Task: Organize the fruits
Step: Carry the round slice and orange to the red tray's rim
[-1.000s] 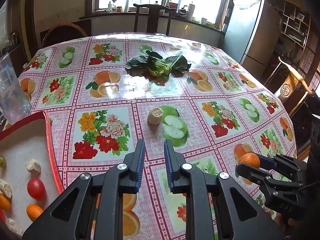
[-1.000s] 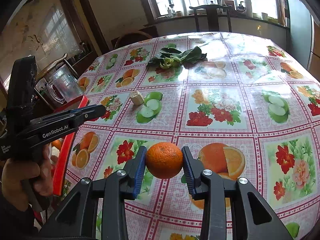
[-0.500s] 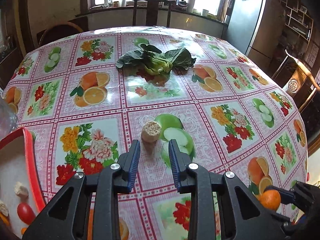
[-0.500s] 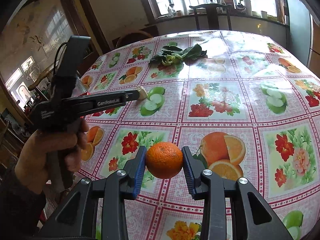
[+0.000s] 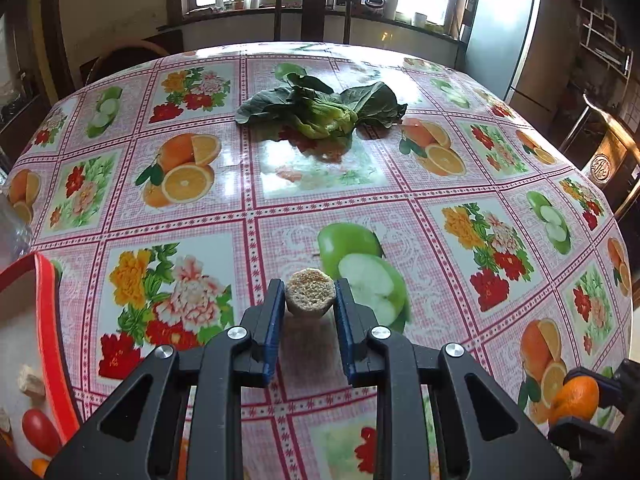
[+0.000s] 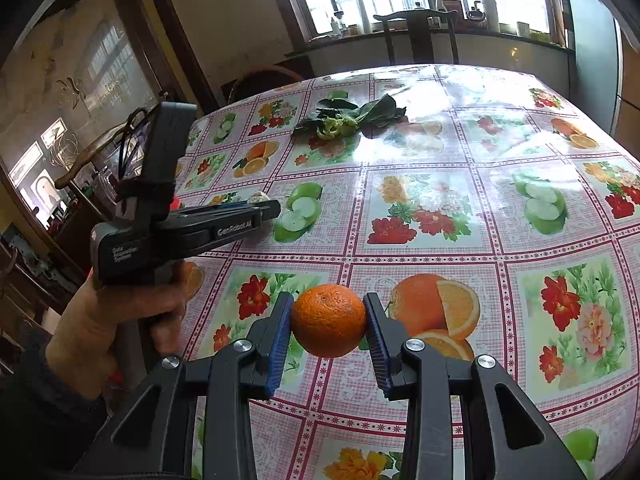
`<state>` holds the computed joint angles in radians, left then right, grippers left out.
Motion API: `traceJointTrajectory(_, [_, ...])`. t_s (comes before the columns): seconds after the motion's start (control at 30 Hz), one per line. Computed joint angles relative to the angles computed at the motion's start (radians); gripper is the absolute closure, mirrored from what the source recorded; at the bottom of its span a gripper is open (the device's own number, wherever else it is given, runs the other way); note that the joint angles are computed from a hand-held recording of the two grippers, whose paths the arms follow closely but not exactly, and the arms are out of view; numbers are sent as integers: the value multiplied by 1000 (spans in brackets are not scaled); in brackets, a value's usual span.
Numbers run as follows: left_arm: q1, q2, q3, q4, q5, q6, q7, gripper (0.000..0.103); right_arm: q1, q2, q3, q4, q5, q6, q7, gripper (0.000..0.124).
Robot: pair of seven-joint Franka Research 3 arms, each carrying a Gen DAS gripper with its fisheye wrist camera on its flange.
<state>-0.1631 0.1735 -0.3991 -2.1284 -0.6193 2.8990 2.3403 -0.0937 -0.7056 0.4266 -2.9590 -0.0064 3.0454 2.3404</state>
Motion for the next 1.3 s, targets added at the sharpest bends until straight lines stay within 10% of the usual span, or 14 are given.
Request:
traceJointTrajectory(0.47, [-55, -315, 159, -237, -434, -133, 333, 81, 48, 21, 54, 44, -6, 17, 30, 88])
traceJointTrajectory(0.8, [-136, -454, 325, -361, -474, -146, 388, 81, 83, 83, 86, 90, 0, 53, 43, 88])
traceJointTrajectory(1.3, [-124, -546, 424, -453, -462, -178, 409, 81, 100, 150, 150, 167, -13, 70, 54, 88])
